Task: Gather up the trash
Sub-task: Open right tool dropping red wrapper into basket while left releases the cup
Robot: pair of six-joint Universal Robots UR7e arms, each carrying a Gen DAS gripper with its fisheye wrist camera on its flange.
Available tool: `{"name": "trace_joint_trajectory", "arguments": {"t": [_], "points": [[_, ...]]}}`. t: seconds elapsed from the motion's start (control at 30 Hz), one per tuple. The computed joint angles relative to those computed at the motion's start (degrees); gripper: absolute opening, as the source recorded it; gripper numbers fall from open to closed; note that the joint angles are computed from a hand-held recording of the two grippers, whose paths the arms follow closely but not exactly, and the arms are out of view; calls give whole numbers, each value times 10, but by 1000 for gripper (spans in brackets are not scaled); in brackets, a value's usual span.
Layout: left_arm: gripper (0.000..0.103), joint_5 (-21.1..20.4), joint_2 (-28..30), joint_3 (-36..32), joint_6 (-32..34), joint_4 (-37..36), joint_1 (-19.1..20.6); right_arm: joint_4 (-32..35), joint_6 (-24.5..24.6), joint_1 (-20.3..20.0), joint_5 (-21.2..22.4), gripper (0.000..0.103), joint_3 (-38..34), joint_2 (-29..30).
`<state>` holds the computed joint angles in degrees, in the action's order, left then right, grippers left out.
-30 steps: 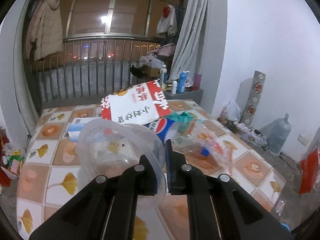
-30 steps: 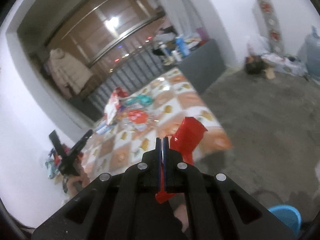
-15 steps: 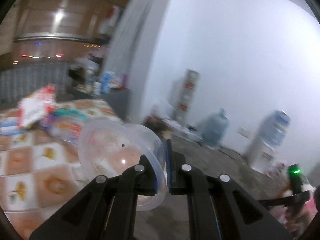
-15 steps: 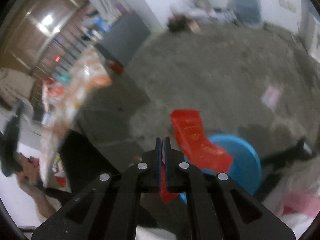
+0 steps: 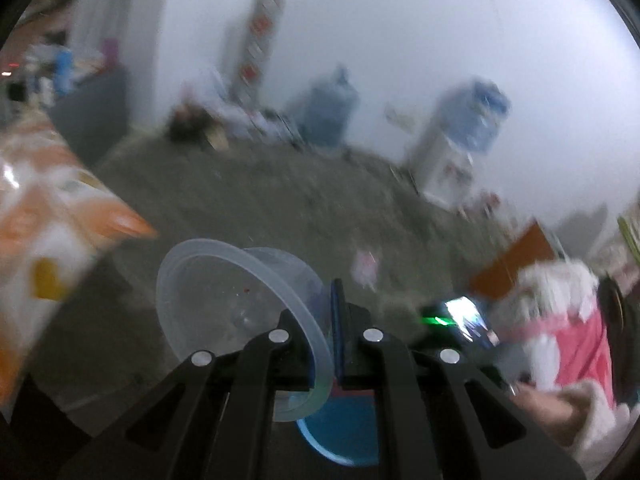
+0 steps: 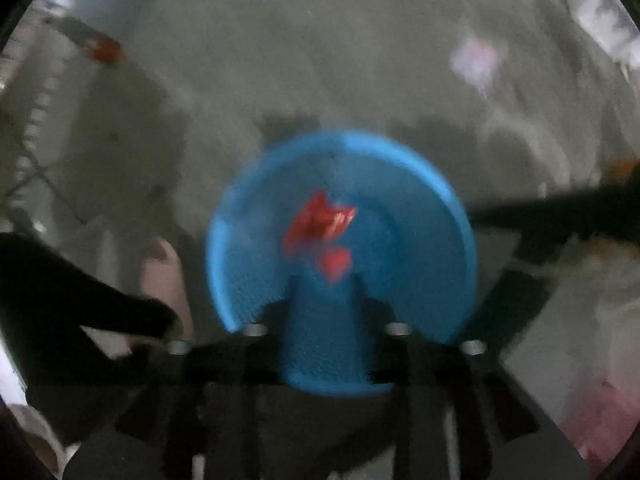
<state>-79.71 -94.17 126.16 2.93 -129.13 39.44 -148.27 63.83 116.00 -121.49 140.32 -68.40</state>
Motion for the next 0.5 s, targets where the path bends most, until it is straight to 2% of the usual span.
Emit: {"name": "trace_joint_trajectory", "arguments": {"t": [0.07, 0.13, 0.23, 0.3, 0.4, 0.5], "points": [[7, -23, 26, -1, -9, 20, 4, -63, -11, -27, 48, 40, 24, -6], [7, -34, 48, -1, -15, 36, 5, -110, -8, -32, 57, 48, 38, -5], [7, -45, 70, 1, -21, 59, 5, -35, 53, -1, -10, 51, 16, -14], [7, -59, 89, -3, -21, 86, 9, -19, 80, 12, -43, 53, 18, -25], [7, -80, 121, -8, -9, 127, 12, 12, 147, 53, -110, 57, 2, -34], [7, -79, 157, -4, -14, 162, 9, 67, 202, 91, -194, 62, -11, -50]]}}
